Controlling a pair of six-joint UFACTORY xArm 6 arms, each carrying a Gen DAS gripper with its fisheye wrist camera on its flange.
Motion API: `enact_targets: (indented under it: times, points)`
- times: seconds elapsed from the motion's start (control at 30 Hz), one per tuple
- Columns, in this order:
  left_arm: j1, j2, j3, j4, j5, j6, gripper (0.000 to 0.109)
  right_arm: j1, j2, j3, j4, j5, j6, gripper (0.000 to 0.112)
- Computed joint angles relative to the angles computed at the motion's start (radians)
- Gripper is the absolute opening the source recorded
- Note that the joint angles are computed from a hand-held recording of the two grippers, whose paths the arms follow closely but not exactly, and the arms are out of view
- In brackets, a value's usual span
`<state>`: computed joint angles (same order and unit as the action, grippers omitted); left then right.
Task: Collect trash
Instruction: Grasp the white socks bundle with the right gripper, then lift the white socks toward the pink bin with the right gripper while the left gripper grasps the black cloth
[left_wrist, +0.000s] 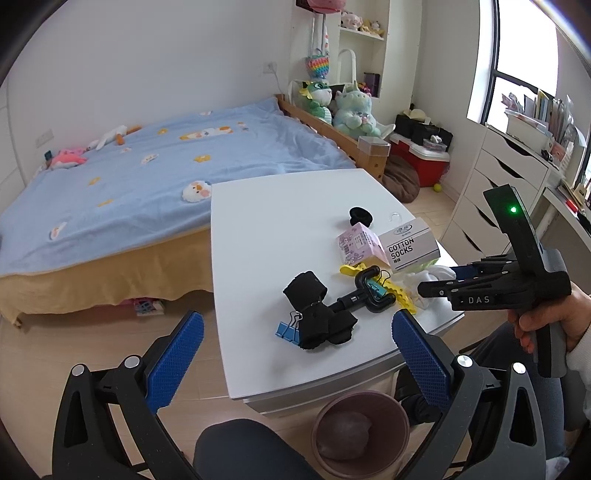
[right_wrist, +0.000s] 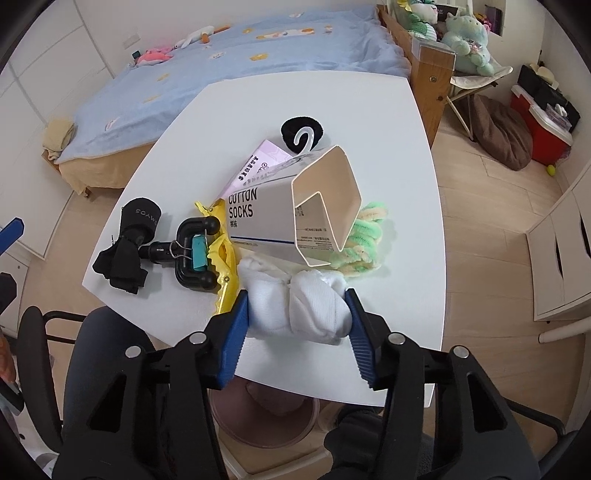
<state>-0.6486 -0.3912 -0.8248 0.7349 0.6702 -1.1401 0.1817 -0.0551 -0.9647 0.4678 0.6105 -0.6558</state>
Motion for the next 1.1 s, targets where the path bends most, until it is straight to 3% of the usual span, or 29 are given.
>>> enact_targets:
  times: [0.2, 0.6, 0.73, 0.9, 1.1]
  points:
    - [0.006, 0.004, -0.001, -0.001, -0.009, -0.005, 0.098, -0.014, -0.021, 0.011, 0.046, 0.007, -0.031, 0.041]
    - [0.058, 0.067, -0.054, -0.071, -0.029, 0.027, 0.098, -0.054, -0.145, 0.079, 0.145, 0.037, -0.089, 0.040]
    - [0.102, 0.117, -0.086, -0.217, -0.067, 0.109, 0.098, -0.060, -0.182, 0.105, 0.164, 0.047, -0.107, 0.040]
    - [0.157, 0.200, -0.148, -0.509, -0.080, 0.272, 0.098, -0.068, -0.201, 0.117, 0.178, 0.059, -0.118, 0.040]
    - [0.177, 0.293, -0.223, -0.637, -0.029, 0.365, 0.098, -0.072, -0.209, 0.126, 0.190, 0.061, -0.129, 0.040]
